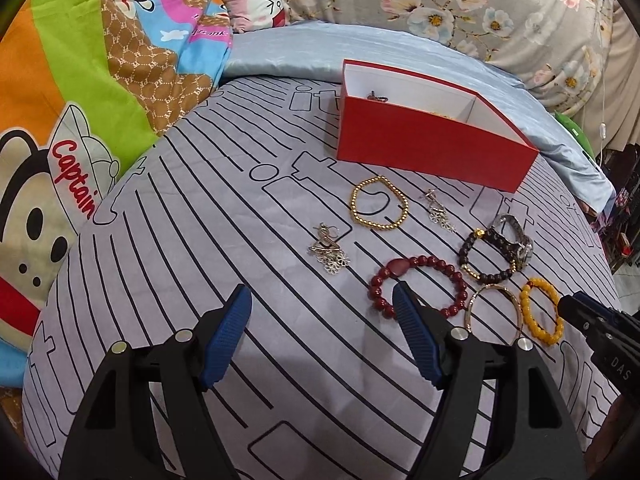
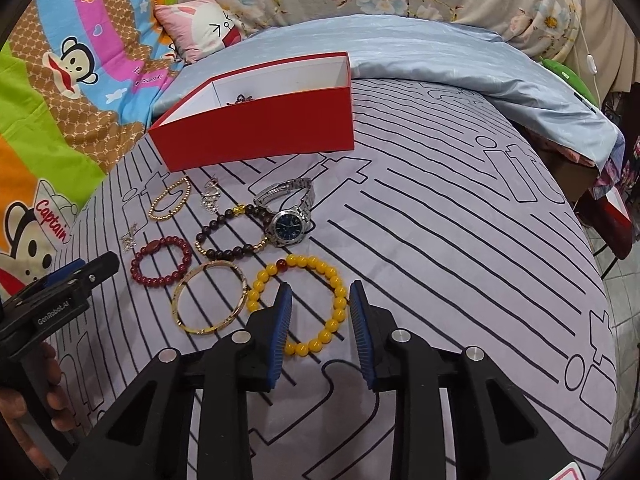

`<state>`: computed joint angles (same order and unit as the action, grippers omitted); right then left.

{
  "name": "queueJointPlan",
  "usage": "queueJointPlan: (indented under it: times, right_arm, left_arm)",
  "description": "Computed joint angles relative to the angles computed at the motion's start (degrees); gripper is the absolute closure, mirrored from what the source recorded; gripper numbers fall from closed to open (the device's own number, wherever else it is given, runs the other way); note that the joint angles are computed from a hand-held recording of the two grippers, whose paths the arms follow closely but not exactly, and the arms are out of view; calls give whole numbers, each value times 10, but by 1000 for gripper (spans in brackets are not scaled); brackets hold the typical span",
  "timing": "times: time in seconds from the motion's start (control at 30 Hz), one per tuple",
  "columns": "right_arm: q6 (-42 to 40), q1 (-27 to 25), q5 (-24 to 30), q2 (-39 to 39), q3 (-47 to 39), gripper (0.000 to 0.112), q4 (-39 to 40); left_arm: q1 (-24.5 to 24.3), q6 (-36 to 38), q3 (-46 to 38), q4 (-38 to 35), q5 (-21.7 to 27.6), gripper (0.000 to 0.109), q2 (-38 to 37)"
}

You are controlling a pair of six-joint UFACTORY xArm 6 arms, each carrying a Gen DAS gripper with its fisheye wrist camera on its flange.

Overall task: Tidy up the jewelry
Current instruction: 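Grasp the yellow round-bead bracelet with the right gripper while the left grasps the gold bead chain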

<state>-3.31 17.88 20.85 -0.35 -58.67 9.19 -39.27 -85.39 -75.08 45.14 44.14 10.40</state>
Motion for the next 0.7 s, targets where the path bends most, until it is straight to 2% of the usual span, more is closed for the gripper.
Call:
queueJointPlan:
  times: [0.5,0.7]
  right_arm:
    - [9,-4,3,33,-21,105,-25]
    - [21,-3,-1,25,-11,105,-37]
  left_arm:
    - [5,7,-8,-8,-3,39,9]
    - [7,10,-16,-10,-6,39,15]
